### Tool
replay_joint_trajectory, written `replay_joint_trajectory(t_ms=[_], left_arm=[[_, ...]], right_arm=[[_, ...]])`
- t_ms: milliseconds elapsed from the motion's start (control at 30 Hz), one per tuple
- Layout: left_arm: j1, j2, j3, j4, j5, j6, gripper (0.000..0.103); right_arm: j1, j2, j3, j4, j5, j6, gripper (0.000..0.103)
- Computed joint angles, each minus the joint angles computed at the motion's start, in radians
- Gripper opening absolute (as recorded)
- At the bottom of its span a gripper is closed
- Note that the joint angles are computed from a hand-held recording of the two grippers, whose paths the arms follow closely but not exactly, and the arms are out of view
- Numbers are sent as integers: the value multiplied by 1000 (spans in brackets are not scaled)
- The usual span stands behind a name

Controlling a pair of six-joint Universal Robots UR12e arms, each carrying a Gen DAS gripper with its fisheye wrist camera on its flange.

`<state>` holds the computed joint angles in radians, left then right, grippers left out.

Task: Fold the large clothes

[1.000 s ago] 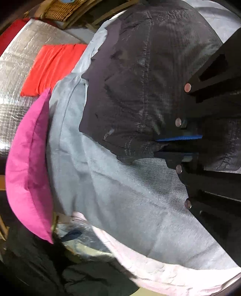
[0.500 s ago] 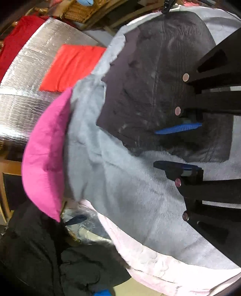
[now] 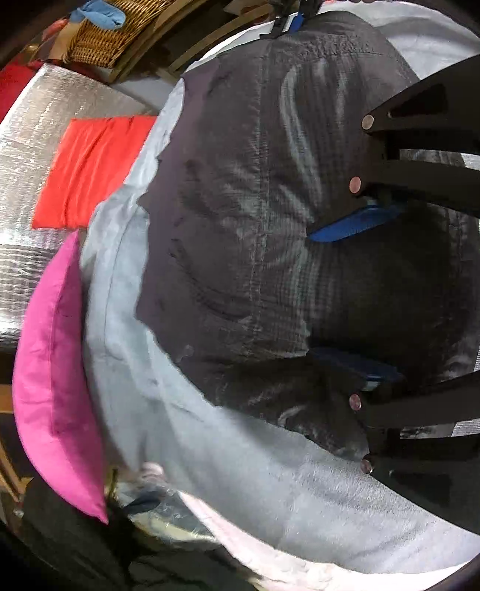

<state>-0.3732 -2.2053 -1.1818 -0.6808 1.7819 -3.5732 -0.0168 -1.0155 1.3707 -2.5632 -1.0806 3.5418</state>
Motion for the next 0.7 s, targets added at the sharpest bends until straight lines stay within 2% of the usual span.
replay_joint_trajectory(t_ms=[33, 67, 133, 167, 233, 300, 400, 433, 467, 500, 533, 567, 700], left_arm=[[-1, 2, 2, -2, 4, -1, 60], [-1, 8, -2, 23, -6, -2, 60], [-5, 12, -4, 68, 2, -2, 60], [-8, 11, -2, 86, 7, 3, 61], [-17, 4, 14, 111, 0, 34, 62], [-26, -17, 45, 100, -7, 74, 66], [-36, -65, 121, -26, -5, 89, 68], [-38, -85, 145, -77, -7, 96, 69], [-42, -88, 150, -86, 8, 94, 70], [-46, -86, 144, -70, 27, 99, 70], [-45, -79, 139, -71, 23, 99, 70], [-42, -68, 124, -54, 5, 99, 70], [-37, -2, 24, 34, 27, 66, 70]], right_arm=[[-7, -2, 9, -13, 9, 43, 43], [-8, -9, 13, -21, 12, 45, 45], [2, -19, 4, -27, -12, -15, 59], [6, -21, 0, -43, -15, -29, 59], [10, -14, -19, -92, 9, -13, 64], [17, 6, -50, -125, 35, 5, 70], [30, 60, -145, -25, 31, -45, 70], [34, 80, -175, 32, -9, -55, 70], [35, 96, -198, 105, -63, -49, 70], [34, 100, -203, 136, -76, -33, 69], [27, 101, -194, 125, -46, -3, 69], [27, 88, -174, 86, -56, 13, 70], [41, 27, -115, 58, -116, -107, 70]])
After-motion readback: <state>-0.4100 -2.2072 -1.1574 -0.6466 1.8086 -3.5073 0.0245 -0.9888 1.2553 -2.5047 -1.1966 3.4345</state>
